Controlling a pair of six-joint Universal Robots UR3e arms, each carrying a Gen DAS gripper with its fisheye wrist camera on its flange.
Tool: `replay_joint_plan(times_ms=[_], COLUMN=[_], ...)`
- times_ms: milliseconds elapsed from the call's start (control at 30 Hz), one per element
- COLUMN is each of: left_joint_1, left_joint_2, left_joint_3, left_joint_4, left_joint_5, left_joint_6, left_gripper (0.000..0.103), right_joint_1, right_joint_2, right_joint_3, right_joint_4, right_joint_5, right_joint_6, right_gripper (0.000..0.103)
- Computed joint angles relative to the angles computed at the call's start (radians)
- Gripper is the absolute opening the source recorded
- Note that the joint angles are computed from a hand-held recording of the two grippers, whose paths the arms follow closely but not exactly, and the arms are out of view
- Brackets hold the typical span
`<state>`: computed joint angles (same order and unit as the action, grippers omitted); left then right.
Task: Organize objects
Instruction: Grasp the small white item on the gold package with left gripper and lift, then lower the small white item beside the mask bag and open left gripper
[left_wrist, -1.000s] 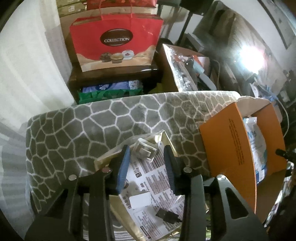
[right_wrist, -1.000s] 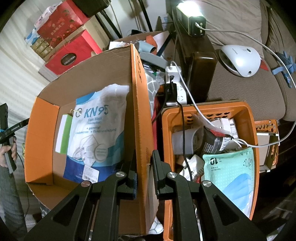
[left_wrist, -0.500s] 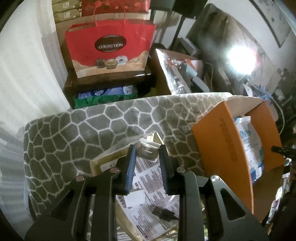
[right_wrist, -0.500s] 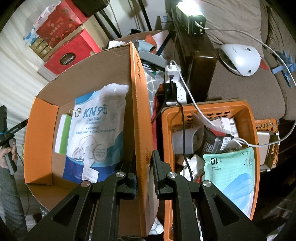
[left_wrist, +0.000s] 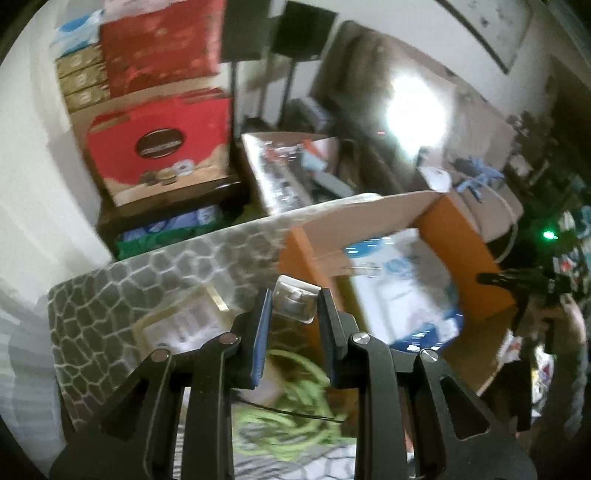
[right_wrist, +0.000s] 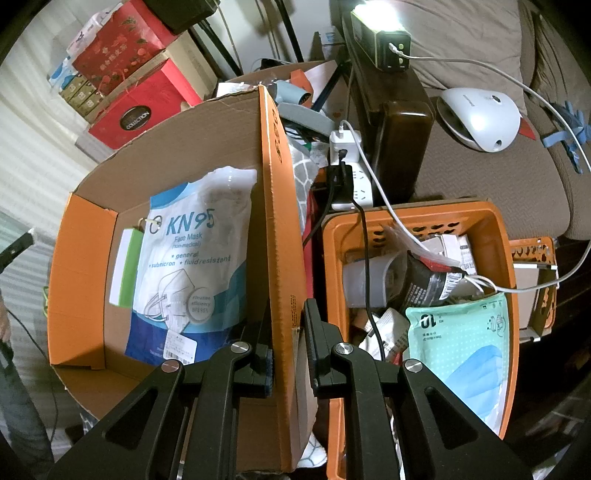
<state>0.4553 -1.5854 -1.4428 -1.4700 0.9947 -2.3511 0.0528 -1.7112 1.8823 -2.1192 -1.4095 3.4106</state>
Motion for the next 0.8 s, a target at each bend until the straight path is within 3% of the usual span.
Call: replay_joint_plan(times_ms=[200, 800], left_joint_1=[-0.09, -0.39], left_joint_2=[0.037, -0.095], left_joint_3=[0.011, 0.003], left_joint_4=[-0.059, 0.152], left_joint_5=[0.004, 0.185], left_joint_6=[-0.024, -0.259], left_gripper=[0.023, 0.023], right_joint_1=[-0.002, -0.003], right_joint_2=[-0.001, -0.002], right_joint_3=[0.0, 0.002], right_joint_4=[0.001, 0.0], right_joint_5=[0.001, 0.003], right_joint_6=[-0.003, -0.004], right_gripper=[0.013, 0.013])
